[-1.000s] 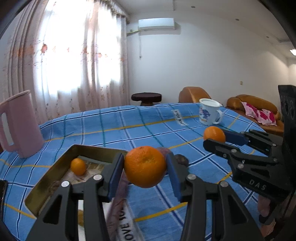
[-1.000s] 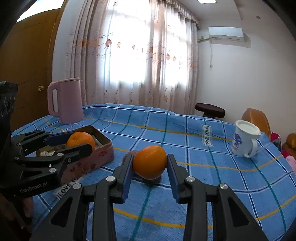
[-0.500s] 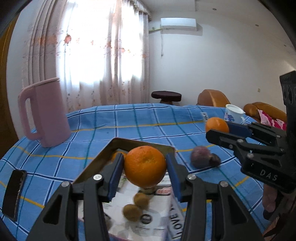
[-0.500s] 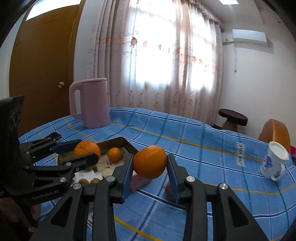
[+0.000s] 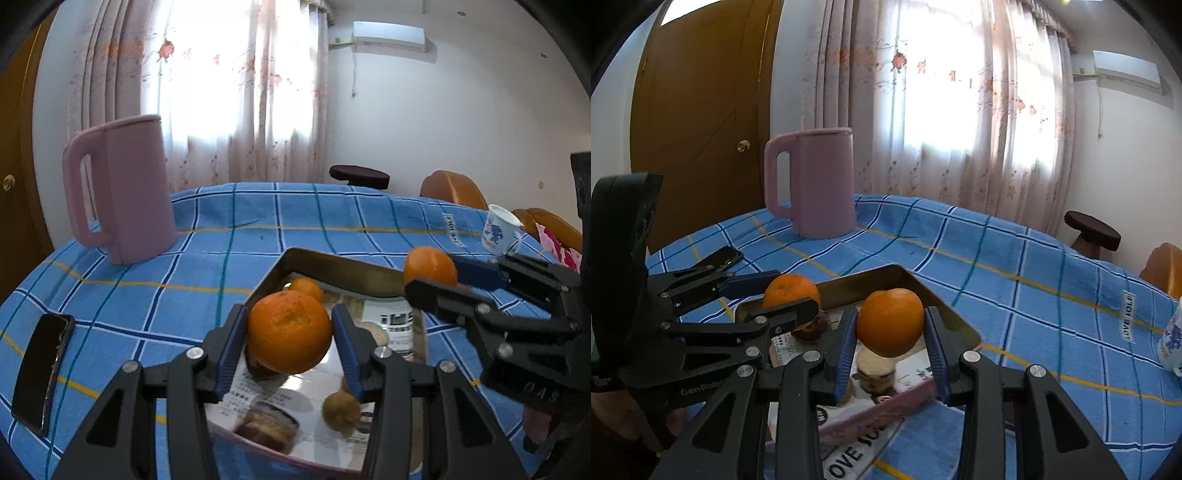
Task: Organize fruits
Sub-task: 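Carry both oranges over the tin box and open both tools to release them, then withdraw both tools from the tin toward the passion fruits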
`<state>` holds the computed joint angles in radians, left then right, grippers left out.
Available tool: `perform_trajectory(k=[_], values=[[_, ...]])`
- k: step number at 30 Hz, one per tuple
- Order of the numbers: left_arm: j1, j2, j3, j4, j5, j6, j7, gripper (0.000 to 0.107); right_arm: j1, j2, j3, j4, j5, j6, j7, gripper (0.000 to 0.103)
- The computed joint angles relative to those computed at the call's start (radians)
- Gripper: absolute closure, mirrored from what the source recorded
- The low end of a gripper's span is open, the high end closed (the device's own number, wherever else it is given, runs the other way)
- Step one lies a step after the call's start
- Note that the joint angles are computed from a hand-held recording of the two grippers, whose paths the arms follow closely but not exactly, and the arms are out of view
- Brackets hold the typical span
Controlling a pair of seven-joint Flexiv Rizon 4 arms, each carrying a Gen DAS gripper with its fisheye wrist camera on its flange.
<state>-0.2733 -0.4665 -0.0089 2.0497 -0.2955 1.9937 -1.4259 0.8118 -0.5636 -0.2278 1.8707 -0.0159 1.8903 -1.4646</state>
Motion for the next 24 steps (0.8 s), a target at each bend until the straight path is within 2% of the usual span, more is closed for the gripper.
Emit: perform_trajectory(k=[6, 13, 14, 16, 17, 20, 22, 24], values=[[0.026, 0.002, -0.001, 0.002, 0.004, -0.024, -0.012, 0.058, -0.047, -0.02, 0.059, -0.019, -0.061, -0.059, 0.022, 0.065], [0.041, -0.002, -0.005, -0.004, 0.019, -0.057, -0.023, 0.058, -0.144, -0.042, 0.167, -0.045, -0.167, -0.129, 0.068, 0.065], [0.028, -0.004, 0.009, -0.006, 0.013, -0.057, -0.021, 0.058, -0.161, -0.043, 0.187, -0.049, -0.181, -0.135, 0.073, 0.065], [-0.001, -0.007, 0.037, -0.01, -0.002, -0.059, -0.012, 0.057, -0.248, -0.05, 0.289, -0.064, -0.22, -0.153, 0.074, 0.065], [-0.007, -0.008, 0.042, -0.01, -0.005, -0.059, -0.009, 0.057, -0.263, -0.05, 0.306, -0.062, -0.237, -0.155, 0.084, 0.064], [-0.029, -0.007, 0.058, -0.007, -0.022, -0.036, -0.006, 0.049, -0.198, -0.026, 0.22, -0.017, -0.223, -0.103, 0.097, 0.057], [-0.053, -0.006, 0.072, -0.006, -0.044, -0.014, -0.001, 0.037, -0.205, -0.005, 0.219, 0.013, -0.211, -0.07, 0.103, 0.056], [-0.039, 0.001, 0.048, -0.004, -0.034, -0.002, 0.001, 0.036, -0.171, 0.027, 0.161, 0.061, -0.176, -0.028, 0.095, 0.056]])
